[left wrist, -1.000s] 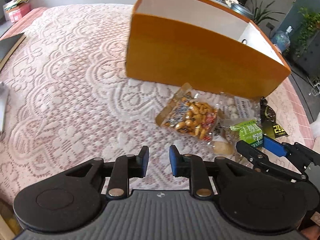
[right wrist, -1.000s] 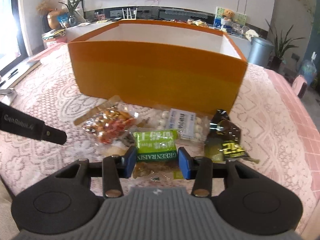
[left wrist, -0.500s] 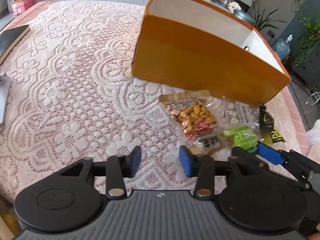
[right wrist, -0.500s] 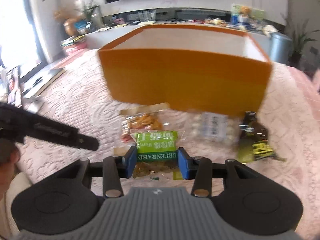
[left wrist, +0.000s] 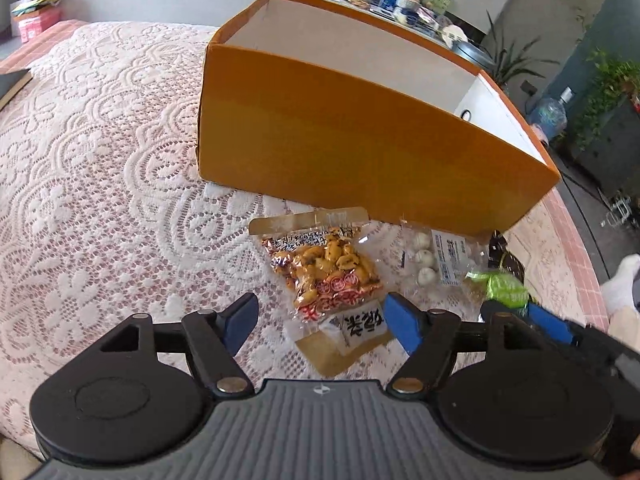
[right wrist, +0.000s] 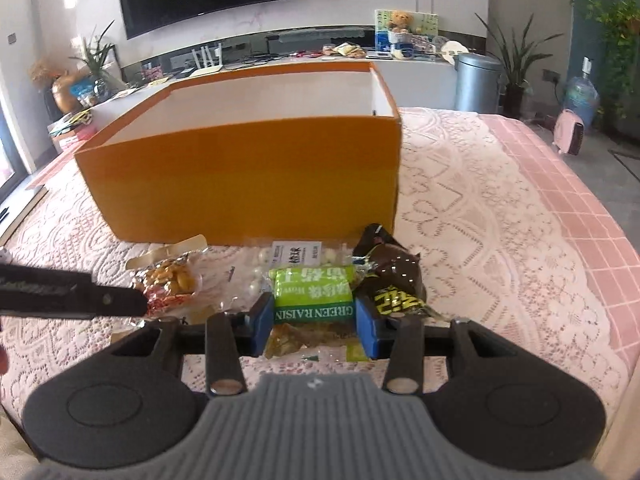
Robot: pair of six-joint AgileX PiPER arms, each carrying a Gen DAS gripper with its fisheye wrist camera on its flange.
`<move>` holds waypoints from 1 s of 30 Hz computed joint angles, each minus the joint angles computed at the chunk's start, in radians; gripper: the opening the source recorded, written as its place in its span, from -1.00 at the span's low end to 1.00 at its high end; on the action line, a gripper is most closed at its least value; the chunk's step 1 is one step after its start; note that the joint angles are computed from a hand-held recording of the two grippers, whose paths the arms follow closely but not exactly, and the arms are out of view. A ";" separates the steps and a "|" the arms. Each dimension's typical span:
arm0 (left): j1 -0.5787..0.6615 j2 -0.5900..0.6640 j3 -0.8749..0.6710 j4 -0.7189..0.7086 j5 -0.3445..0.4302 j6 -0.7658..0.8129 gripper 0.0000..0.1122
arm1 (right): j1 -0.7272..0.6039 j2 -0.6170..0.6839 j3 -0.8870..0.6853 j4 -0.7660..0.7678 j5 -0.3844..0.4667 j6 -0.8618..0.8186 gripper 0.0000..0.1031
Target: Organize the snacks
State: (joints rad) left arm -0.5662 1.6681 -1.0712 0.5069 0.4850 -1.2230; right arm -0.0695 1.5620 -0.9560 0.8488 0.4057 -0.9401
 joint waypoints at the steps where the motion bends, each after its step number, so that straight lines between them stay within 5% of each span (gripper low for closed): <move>1: -0.006 0.009 -0.003 0.025 -0.003 -0.039 0.52 | 0.000 0.000 0.006 0.016 -0.002 -0.022 -0.18; 10: -0.047 0.147 -0.171 0.080 0.130 -0.155 0.58 | -0.017 0.034 0.000 0.066 0.039 -0.054 -0.14; 22: -0.056 0.289 -0.353 0.052 0.266 -0.046 0.67 | -0.003 0.026 0.016 0.078 0.025 -0.064 -0.12; 30: -0.052 0.240 -0.252 0.108 0.175 -0.073 0.54 | 0.001 0.021 0.020 0.073 0.020 -0.064 -0.12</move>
